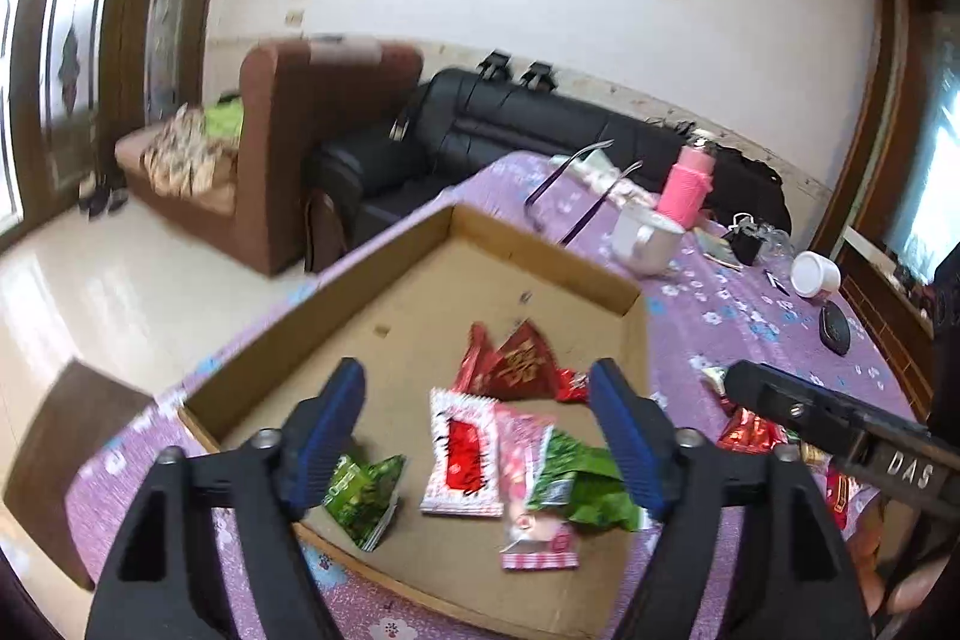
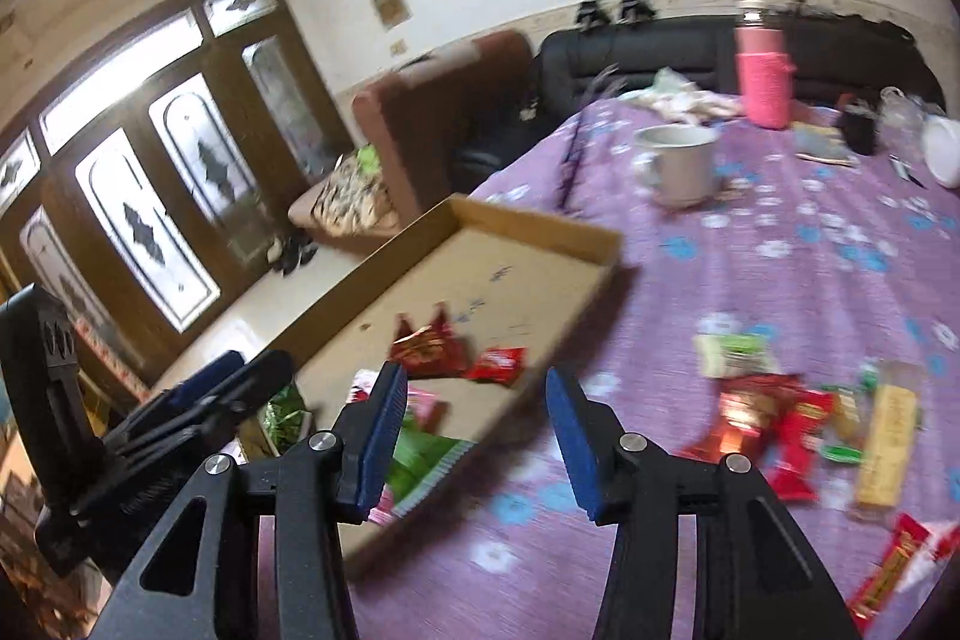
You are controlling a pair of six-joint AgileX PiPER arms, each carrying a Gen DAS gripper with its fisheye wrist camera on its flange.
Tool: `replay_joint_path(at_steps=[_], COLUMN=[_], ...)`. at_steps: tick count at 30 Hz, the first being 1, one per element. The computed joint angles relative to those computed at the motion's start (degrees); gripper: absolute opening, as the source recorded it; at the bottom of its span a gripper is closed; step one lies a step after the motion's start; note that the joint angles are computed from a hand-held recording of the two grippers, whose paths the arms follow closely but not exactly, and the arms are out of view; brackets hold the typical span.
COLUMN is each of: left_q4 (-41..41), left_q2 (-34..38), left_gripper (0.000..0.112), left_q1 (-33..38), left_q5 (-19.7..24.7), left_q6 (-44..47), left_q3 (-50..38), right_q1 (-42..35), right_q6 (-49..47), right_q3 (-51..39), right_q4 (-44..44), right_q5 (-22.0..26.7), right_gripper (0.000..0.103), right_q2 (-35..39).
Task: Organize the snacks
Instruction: 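Grasp the red-brown wrapped candy with left gripper while right grasps red candy bar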
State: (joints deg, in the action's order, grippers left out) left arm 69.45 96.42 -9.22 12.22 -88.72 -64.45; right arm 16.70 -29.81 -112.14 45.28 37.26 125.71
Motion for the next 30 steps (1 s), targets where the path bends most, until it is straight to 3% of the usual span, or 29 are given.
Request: replay_joint_path(at_steps=[4, 6, 9, 13, 16, 17, 19, 21, 23, 27, 30], left_q4=[-5.65, -6.88, -5.24, -26.37, -43.56, -49.29, -60.75, -67.07, -66.38, -71.93, -70.2], left_q2=[-0.8, -0.19, 0.59, 4.92, 10.76, 12.94, 19.39, 24.94, 29.04, 37.19, 43.0], left_gripper=[0.088, 0.095, 0.096, 0.096, 0.096, 0.096, 0.095, 0.08, 0.072, 0.071, 0.071], left_q1=[-3.01, -6.52, -10.82, -13.81, -14.44, -14.69, -14.79, -14.23, -14.54, -12.92, -13.28], left_q5=[-0.73, 2.89, 4.71, 5.06, 4.99, 7.26, 15.77, 21.61, 25.92, 33.38, 38.67], left_q6=[9.14, 11.18, 10.55, 31.67, 46.47, 51.77, 63.23, 70.09, 69.72, 71.75, 70.23], left_q3=[-1.21, -2.92, -4.52, -11.08, -17.17, -20.13, -30.45, -38.95, -45.34, -58.24, -68.5], right_q1=[-5.78, -8.55, -13.43, -21.66, -25.31, -26.95, -28.58, -28.75, -28.66, -30.47, -30.79], right_q6=[-9.98, -15.38, -20.65, -17.62, -11.42, -10.36, -9.26, -8.28, -6.28, -3.04, 0.04], right_q3=[11.85, 17.53, 22.92, 22.08, 22.25, 22.17, 21.44, 20.54, 19.8, 18.36, 16.73], right_q4=[10.25, 13.88, 18.38, 16.8, 11.81, 12.45, 12.01, 10.61, 9.28, 9.01, 7.13], right_q5=[-2.49, -3.98, -3.83, 3.04, 2.02, 2.86, 4.16, 4.54, 4.08, 6.4, 7.36], right_gripper=[0.053, 0.053, 0.053, 0.052, 0.052, 0.052, 0.051, 0.046, 0.045, 0.045, 0.045], right_q2=[-6.82, -10.29, -13.33, -11.86, -11.17, -10.22, -8.3, -7.23, -6.85, -5.38, -4.24])
